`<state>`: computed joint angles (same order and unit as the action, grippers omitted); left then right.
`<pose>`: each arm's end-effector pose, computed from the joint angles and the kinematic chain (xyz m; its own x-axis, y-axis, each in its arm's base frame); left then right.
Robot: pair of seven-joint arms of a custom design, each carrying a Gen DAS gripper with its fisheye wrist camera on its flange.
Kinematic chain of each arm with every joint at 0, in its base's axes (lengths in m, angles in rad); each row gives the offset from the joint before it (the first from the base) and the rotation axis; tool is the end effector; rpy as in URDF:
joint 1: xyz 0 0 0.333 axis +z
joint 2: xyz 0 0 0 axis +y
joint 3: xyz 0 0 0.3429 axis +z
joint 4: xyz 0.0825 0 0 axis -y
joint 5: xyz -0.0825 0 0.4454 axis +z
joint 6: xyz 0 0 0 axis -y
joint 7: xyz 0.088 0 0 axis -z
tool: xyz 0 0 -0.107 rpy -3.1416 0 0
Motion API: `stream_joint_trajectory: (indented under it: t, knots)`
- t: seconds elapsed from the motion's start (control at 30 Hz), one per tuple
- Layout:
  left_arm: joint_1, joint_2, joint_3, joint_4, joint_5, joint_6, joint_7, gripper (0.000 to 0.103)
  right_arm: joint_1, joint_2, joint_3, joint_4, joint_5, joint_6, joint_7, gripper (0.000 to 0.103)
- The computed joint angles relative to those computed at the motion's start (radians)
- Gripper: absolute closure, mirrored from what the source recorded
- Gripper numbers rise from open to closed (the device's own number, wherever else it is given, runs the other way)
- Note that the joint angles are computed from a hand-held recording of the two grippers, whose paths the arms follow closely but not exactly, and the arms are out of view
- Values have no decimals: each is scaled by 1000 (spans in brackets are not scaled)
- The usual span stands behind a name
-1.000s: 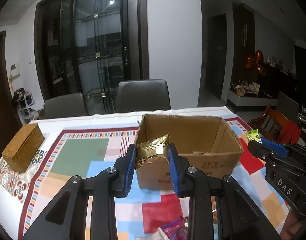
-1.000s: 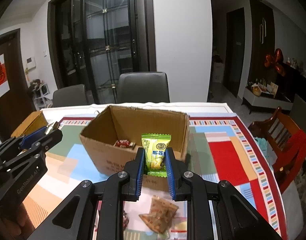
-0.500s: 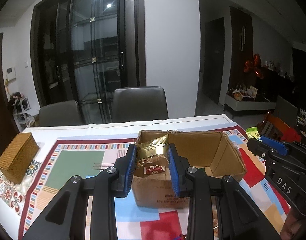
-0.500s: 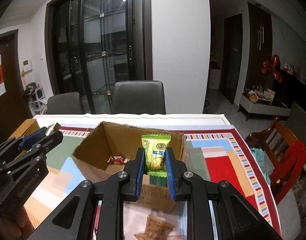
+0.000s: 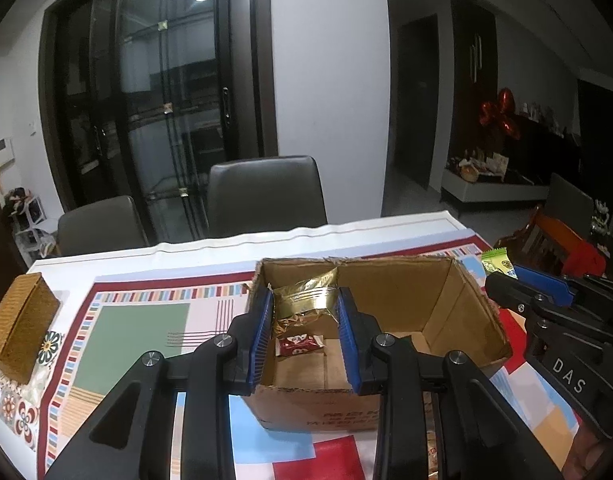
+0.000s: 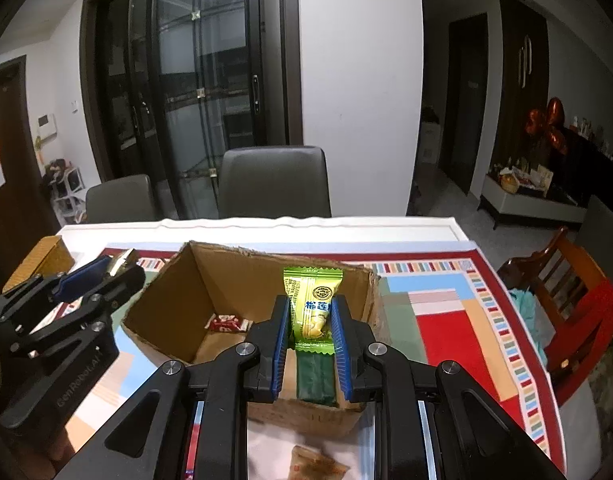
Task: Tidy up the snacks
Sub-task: 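Open left tool inside box while right tool releases green candy inside, then withdraw both tools from the box toward the remaining snacks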
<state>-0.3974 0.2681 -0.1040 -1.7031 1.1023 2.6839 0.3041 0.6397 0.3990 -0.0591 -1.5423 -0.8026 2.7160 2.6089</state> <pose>0.6410 -0.3750 0.5065 -0.0476 -0.9984 -0.0291 -0.5415 0.0503 -0.8392 0.6403 0.4602 0.5073 0.1763 -0.9842 -0.0181 -0.5832 -0.0896 -0.8074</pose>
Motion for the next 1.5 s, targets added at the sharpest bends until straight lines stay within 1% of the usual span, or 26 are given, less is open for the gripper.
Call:
stream_joint_trajectory:
  t: [0.13, 0.23, 0.37, 0.4, 0.43, 0.5, 0.57, 0.6, 0.63, 0.67, 0.73, 0.87, 0.97, 1.07, 1.17, 1.5]
  knots:
    - [14, 23, -4, 15, -73, 14, 57, 71, -27, 35, 29, 40, 87, -21, -84, 81]
    - [15, 34, -1, 22, -114, 23, 94, 71, -26, 53, 28, 61, 124, -30, -125, 81]
    - [11, 39, 8, 23, -154, 34, 127, 68, -14, 72, 12, 83, 142, -34, -156, 80]
    - [8, 41, 10, 25, -159, 33, 132, 67, -11, 73, 7, 85, 142, -33, -157, 80]
    - [6, 41, 12, 26, -164, 30, 140, 63, -10, 75, 5, 88, 147, -33, -162, 79]
    - [0, 39, 16, 24, -166, 26, 147, 54, -15, 79, 10, 95, 167, -35, -185, 69]
    - [-9, 35, 24, 22, -150, 22, 130, 36, 0, 71, -11, 86, 148, -31, -163, 42]
    - [-12, 33, 28, 21, -140, 19, 119, 32, 5, 68, -18, 82, 137, -28, -153, 37]
    - [-15, 29, 31, 19, -125, 17, 105, 28, 15, 60, -32, 74, 112, -24, -130, 29]
    - [-14, 26, 31, 17, -120, 14, 98, 25, 19, 57, -35, 72, 98, -25, -118, 25]
    - [-8, 21, 25, 16, -122, 6, 102, 20, 28, 50, -44, 68, 62, -35, -91, 21]
    - [-5, 0, 20, 3, -102, -15, 81, 10, 19, 35, -32, 59, 39, -65, -65, 20]
    - [-5, -22, 11, -12, -70, -36, 60, 6, 8, 19, -20, 46, 34, -74, -49, 20]
    - [-2, -45, -5, -29, -44, -72, 46, 6, 8, -5, -16, 25, 7, -93, -17, 20]
    - [8, -61, -27, -47, -59, -90, 61, 6, -1, -27, -1, 3, -9, -101, -5, 20]
    - [24, -111, -70, -125, -86, -110, 68, 6, -25, -109, 45, -93, -76, -127, 47, 20]
